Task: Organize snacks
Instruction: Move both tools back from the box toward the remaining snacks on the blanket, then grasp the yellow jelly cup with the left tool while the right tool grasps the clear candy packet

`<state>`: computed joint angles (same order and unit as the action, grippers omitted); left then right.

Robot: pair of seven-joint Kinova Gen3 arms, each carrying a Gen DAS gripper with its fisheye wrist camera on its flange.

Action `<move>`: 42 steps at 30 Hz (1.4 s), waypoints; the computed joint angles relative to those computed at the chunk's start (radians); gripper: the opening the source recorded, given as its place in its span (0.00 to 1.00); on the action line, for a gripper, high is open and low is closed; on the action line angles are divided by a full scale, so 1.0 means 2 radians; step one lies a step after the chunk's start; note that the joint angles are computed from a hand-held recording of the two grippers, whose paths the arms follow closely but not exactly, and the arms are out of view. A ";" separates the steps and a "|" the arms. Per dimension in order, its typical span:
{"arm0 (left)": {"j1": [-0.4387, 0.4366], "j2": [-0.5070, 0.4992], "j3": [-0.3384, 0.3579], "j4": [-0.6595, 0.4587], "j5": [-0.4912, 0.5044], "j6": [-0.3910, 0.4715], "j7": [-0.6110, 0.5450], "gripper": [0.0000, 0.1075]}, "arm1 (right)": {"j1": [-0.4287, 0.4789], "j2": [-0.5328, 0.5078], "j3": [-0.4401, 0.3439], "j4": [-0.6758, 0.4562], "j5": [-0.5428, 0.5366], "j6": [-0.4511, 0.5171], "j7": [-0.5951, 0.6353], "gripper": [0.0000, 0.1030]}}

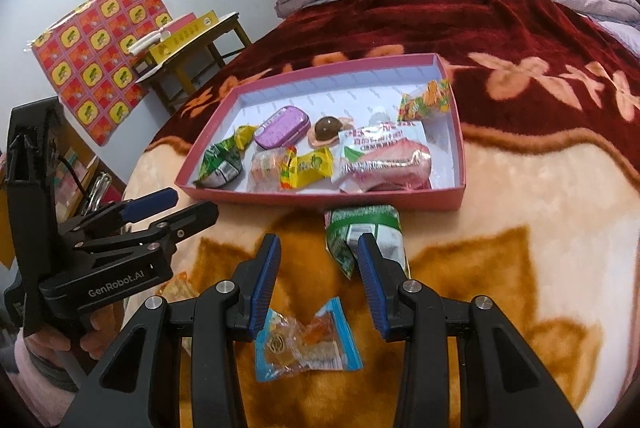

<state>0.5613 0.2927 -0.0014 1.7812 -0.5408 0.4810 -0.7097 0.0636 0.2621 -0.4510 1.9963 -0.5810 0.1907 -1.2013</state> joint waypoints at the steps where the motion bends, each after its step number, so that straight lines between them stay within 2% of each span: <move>1: -0.001 -0.001 0.001 0.002 0.002 0.000 -0.001 0.63 | -0.005 -0.001 0.006 0.001 0.003 0.002 -0.003 0.40; 8: -0.002 -0.007 0.004 0.018 0.006 -0.004 0.003 0.63 | -0.022 -0.004 0.026 0.009 0.014 0.011 -0.013 0.40; 12: 0.001 -0.010 0.006 0.022 0.003 -0.002 0.003 0.63 | -0.011 0.000 0.021 0.009 0.002 0.029 0.005 0.40; 18: -0.003 -0.013 0.012 0.028 0.006 -0.001 0.000 0.63 | -0.022 0.000 0.034 0.017 -0.013 0.038 0.021 0.40; 21: -0.004 -0.017 0.016 0.033 0.011 -0.005 -0.005 0.63 | -0.014 -0.002 0.027 0.021 -0.031 0.043 0.042 0.45; 26: 0.000 -0.019 0.015 0.035 0.005 -0.005 0.003 0.63 | -0.057 -0.010 0.065 0.026 -0.007 0.044 0.021 0.51; 30: 0.002 -0.020 0.014 0.038 0.001 -0.005 0.007 0.63 | -0.066 -0.009 0.066 0.028 -0.002 0.046 0.021 0.52; 36: 0.003 -0.023 0.015 0.045 -0.004 -0.009 0.014 0.63 | -0.086 -0.007 0.074 0.029 0.015 0.039 0.005 0.52; 40: 0.003 -0.024 0.017 0.046 -0.005 -0.009 0.015 0.63 | -0.065 -0.001 0.051 0.030 0.003 0.035 0.016 0.52; 42: 0.003 -0.025 0.018 0.048 -0.005 -0.008 0.016 0.63 | -0.066 -0.001 0.049 0.033 0.005 0.029 0.016 0.46</move>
